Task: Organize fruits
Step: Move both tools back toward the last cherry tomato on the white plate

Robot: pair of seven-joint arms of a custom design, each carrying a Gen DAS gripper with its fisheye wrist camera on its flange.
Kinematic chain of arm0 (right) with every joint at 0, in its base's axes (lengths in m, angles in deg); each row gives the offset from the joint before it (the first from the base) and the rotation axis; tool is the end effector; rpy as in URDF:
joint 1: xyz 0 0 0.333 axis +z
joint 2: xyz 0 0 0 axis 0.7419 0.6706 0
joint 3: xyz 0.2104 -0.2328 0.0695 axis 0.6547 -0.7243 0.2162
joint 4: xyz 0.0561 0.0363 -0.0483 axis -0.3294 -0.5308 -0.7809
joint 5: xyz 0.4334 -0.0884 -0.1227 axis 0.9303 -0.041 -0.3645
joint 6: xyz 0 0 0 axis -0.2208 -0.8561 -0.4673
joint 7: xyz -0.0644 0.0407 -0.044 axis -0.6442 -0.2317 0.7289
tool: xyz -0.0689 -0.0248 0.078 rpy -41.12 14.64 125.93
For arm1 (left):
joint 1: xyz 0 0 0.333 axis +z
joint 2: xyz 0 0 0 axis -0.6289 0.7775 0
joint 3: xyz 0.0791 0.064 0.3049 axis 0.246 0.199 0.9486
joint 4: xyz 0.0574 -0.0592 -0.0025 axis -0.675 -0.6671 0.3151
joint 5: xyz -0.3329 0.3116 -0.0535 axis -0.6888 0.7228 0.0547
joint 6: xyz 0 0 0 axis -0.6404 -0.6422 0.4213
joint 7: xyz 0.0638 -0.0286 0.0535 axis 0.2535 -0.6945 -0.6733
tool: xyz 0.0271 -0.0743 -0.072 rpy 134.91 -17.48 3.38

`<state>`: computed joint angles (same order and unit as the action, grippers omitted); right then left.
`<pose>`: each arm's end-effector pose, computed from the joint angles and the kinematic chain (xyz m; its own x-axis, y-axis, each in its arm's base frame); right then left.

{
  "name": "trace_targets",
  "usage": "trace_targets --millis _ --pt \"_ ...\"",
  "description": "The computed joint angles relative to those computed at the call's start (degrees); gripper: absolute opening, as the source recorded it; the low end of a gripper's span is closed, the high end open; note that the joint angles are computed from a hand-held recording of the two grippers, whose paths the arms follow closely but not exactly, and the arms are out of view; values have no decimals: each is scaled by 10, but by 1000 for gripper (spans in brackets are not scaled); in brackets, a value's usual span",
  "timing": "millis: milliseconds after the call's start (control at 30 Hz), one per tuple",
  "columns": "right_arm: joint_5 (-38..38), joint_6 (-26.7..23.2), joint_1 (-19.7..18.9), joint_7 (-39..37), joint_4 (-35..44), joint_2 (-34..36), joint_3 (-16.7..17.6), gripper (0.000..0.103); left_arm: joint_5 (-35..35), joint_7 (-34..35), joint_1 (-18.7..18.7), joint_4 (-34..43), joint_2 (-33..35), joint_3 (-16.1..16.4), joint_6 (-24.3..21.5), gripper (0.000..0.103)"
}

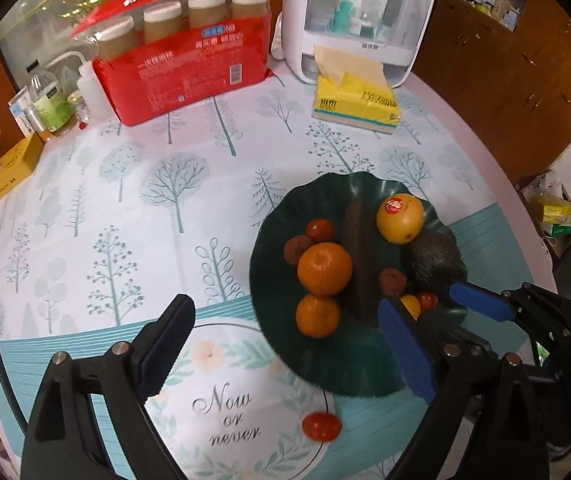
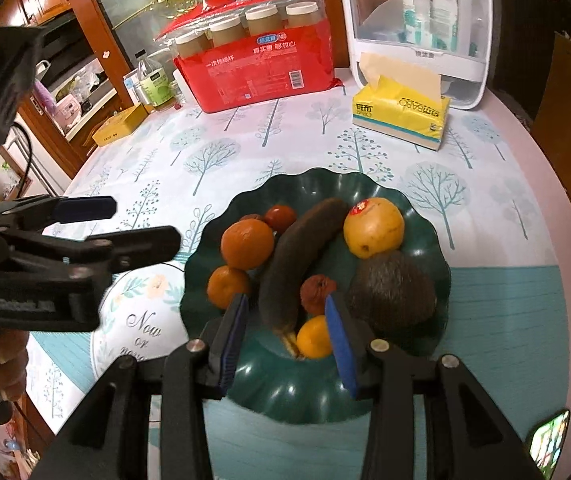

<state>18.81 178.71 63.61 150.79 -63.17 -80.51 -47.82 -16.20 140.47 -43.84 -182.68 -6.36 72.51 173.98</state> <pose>0.5946 0.2317 0.4878 -0.0999 -0.9764 -0.1914 -0.8502 0.1837 -0.4933 0.6975 -0.2051 0.5228 -0.5231 -0.8497 0.0663 -0.7832 0.4485 -0.4306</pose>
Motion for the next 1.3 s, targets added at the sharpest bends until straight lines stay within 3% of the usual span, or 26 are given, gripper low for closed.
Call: trace_targets --millis 333,633,900,1300 --pt "-75 -10 5 115 2 -35 30 41 -82 102 23 -70 -93 21 16 99" --pt "-130 -37 34 187 33 -14 49 49 -112 181 27 -157 -160 58 44 102" --pt "-104 -54 69 209 35 17 43 49 -92 183 36 -207 -163 76 41 102" --pt "-104 -52 95 254 30 58 27 49 -63 169 49 -237 -139 72 48 102"
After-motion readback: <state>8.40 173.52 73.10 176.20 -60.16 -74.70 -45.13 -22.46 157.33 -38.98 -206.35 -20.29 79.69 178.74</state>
